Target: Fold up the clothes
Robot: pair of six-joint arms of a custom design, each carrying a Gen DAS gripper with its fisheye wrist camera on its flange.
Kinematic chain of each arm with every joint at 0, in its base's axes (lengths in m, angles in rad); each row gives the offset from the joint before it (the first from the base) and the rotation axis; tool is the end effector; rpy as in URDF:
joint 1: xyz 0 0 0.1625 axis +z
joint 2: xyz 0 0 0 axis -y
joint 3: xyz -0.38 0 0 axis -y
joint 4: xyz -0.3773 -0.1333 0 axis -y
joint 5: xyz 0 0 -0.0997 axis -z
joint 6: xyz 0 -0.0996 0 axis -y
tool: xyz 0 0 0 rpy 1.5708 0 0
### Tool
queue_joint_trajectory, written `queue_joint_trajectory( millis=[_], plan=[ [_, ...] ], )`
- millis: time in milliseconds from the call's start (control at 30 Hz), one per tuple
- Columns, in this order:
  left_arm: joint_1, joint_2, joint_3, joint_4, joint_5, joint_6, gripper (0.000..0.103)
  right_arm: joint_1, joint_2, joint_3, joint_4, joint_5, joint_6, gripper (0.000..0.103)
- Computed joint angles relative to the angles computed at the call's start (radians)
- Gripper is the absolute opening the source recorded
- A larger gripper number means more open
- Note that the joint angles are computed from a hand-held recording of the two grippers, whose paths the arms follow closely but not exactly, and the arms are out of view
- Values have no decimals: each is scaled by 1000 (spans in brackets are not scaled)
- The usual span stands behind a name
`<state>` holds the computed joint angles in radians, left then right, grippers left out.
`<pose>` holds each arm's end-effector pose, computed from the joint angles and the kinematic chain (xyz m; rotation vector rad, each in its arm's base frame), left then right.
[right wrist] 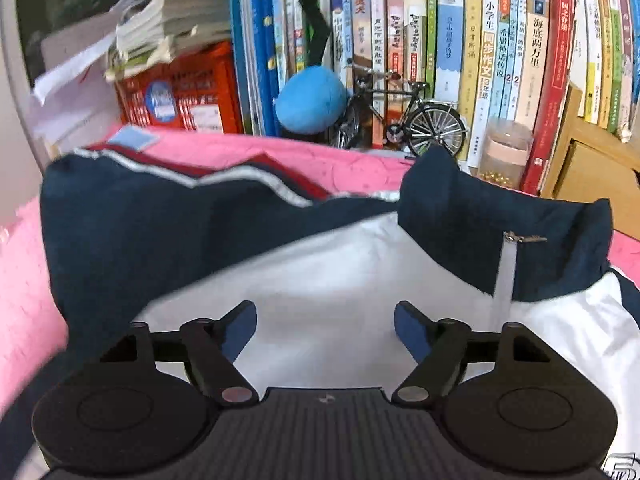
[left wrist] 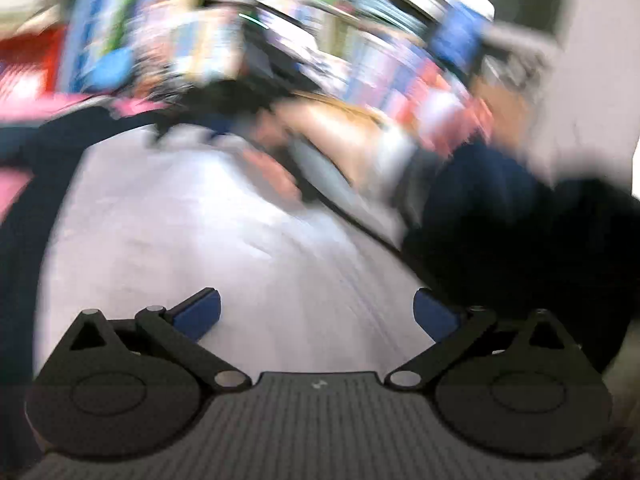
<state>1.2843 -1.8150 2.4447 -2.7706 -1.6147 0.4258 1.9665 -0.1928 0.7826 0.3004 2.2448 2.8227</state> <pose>0.0246 -0.3728 0.2791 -1.0681 -2.8156 0.8849 0.3193 -0.5797 -0.0978 0.5516 -2.3155 0.8676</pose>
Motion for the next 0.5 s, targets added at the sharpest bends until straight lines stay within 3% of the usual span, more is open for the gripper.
queue_joint_trajectory(
  millis=[67,133,233,300,433,500],
  plan=[
    [19,-3,-53,-36,37,-16,103,-4,-28,80,-105,15,-38,84],
    [15,23,-106,-134,136,37,103,-7,-32,102,-160,21,-60,90],
    [32,195,-239,-386,344,38,103,-10,-27,95,-172,23,-64,91],
    [95,351,-399,-476,396,-8,103,-9,-30,103,-183,31,-64,92],
    [184,622,-777,-409,610,-79,101,-6,-28,109,-200,45,-70,92],
    [213,715,-916,-373,662,-111,99,-5,-26,106,-202,49,-73,92]
  ],
)
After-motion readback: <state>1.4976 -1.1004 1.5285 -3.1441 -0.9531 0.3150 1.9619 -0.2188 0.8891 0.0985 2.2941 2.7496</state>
